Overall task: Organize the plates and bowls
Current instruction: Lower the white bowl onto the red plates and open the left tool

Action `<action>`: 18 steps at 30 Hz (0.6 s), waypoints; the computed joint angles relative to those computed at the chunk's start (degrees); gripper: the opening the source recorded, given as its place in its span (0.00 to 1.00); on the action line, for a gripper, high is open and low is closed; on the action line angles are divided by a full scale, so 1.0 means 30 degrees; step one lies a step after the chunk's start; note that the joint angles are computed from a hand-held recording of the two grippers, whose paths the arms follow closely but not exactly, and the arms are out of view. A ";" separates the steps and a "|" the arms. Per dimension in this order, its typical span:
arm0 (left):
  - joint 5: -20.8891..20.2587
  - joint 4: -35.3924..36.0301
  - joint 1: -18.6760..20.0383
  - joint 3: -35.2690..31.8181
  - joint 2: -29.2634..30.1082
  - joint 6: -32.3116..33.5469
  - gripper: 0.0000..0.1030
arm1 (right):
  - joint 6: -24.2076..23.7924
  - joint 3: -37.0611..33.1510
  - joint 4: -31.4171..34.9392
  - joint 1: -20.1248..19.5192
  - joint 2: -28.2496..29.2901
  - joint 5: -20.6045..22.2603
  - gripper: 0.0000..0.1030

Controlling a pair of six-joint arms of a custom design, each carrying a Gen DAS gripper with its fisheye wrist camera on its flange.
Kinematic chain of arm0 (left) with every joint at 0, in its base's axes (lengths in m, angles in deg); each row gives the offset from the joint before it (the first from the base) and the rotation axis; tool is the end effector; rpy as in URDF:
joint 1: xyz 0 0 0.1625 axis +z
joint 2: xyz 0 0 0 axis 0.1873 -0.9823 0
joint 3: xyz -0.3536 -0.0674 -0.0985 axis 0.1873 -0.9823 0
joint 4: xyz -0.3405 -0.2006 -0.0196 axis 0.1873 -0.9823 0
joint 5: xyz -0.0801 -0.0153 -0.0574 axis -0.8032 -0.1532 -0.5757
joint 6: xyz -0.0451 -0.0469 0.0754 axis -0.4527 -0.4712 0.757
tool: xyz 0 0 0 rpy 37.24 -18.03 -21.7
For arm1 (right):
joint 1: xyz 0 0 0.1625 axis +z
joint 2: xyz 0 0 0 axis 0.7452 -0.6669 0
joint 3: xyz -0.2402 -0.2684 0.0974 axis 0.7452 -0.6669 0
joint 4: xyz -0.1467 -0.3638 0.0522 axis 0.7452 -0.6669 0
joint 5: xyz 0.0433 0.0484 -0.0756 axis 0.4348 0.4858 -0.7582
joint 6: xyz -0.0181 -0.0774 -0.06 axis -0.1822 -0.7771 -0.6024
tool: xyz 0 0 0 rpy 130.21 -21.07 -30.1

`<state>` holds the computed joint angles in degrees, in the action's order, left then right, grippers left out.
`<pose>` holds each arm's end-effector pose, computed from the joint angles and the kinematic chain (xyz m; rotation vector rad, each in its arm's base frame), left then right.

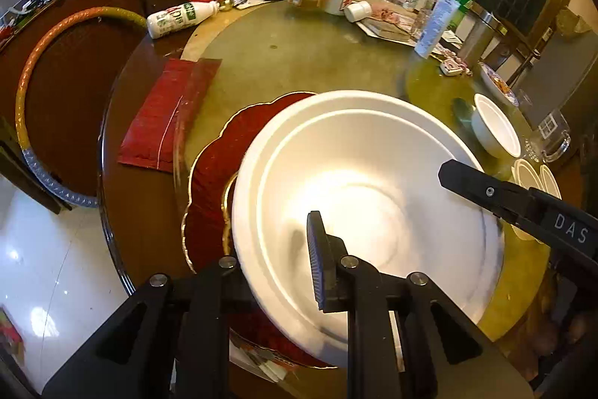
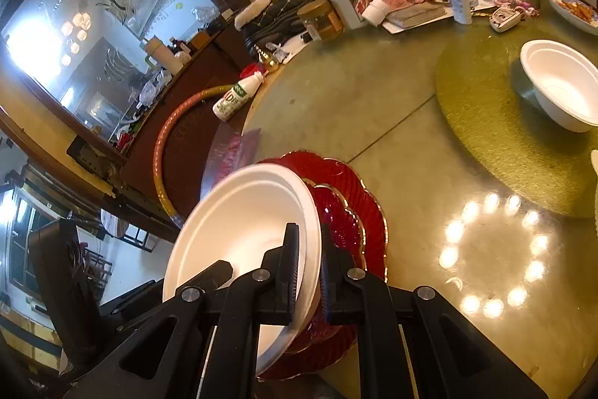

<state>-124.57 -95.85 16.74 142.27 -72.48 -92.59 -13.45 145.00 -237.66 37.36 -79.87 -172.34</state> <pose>-0.2658 -0.3505 0.0222 0.6557 2.5268 -0.4545 0.0834 -0.3159 0.2163 -0.1226 -2.6631 0.9862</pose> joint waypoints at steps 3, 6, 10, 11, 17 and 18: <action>0.0224 0.0045 0.0198 -0.0043 0.0047 -0.0081 0.17 | -0.0005 -0.0149 -0.0025 -0.0132 0.0515 0.0130 0.09; 0.0637 0.0129 0.0210 -0.0011 0.0063 -0.0336 0.17 | -0.0084 -0.0337 -0.0324 0.0162 0.1283 -0.0373 0.12; 0.1296 -0.0123 0.0214 0.0094 0.0134 -0.0383 0.17 | -0.0403 -0.0567 -0.1076 0.0793 0.2362 -0.1417 0.14; 0.1504 -0.0131 0.0209 0.0131 0.0098 -0.0408 0.20 | -0.0465 -0.0620 -0.1144 0.0950 0.2522 -0.1692 0.14; 0.1768 -0.0895 0.0406 0.0698 -0.0792 -0.1406 0.58 | -0.0938 -0.0591 -0.2670 0.2202 0.3276 -0.3846 0.63; 0.1993 -0.1146 0.0297 0.0909 -0.1060 -0.1829 0.59 | -0.1093 -0.0496 -0.3036 0.2399 0.3263 -0.4051 0.63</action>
